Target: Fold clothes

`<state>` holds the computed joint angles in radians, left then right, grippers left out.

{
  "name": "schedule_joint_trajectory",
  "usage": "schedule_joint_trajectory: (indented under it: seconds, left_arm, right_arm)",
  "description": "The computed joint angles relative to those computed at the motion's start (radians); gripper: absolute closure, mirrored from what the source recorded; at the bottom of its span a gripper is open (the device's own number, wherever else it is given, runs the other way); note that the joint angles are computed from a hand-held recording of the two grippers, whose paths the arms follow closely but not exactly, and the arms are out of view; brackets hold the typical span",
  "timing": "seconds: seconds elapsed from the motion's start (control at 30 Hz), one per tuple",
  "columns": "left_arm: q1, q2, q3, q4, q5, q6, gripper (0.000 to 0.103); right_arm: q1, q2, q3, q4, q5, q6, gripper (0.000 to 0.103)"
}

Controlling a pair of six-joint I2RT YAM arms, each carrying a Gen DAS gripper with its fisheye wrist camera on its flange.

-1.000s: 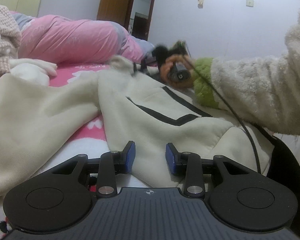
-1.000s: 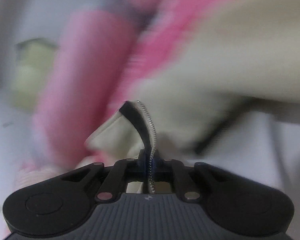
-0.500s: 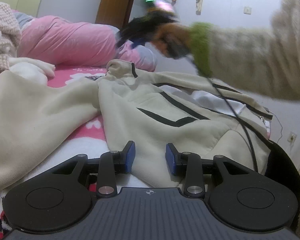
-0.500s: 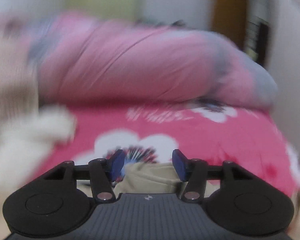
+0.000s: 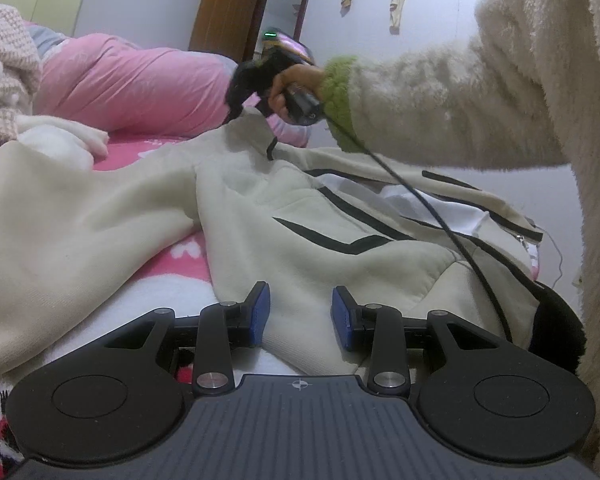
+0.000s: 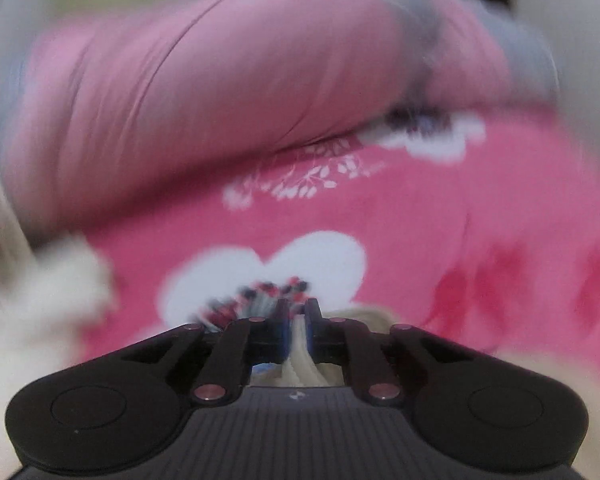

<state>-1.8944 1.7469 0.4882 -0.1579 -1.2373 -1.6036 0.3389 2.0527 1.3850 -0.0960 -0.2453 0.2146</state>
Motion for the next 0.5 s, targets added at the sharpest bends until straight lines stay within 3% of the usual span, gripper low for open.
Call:
schedule_joint_trajectory:
  seconds: [0.1,0.2,0.3,0.33,0.4,0.5]
  left_arm:
    - [-0.002,0.003,0.001,-0.002,-0.003,-0.005,0.069]
    - [-0.004,0.008,-0.001,0.004,-0.008,-0.011,0.069]
    - [-0.011,0.012,-0.008,0.016,-0.017,-0.020,0.069]
    - [-0.012,0.013,-0.009,0.019,-0.019,-0.020,0.069]
    - [-0.011,0.009,-0.015,0.036,-0.020,-0.008,0.068]
    - [-0.013,0.008,-0.016,0.042,-0.022,-0.008,0.068]
  right_arm:
    - [-0.112,0.014,-0.090,0.195,-0.266,0.289,0.096]
    - [-0.152,0.061,-0.151,0.434,-0.370,0.474,0.098]
    - [-0.164,0.135,-0.234,0.849,-0.421,0.670,0.098]
    - [-0.163,0.172,-0.240,0.964,-0.423,0.735,0.103]
    - [-0.161,0.225,-0.218,1.049,-0.397,0.816,0.103]
    - [-0.169,0.253,-0.170,1.035,-0.410,0.848,0.103]
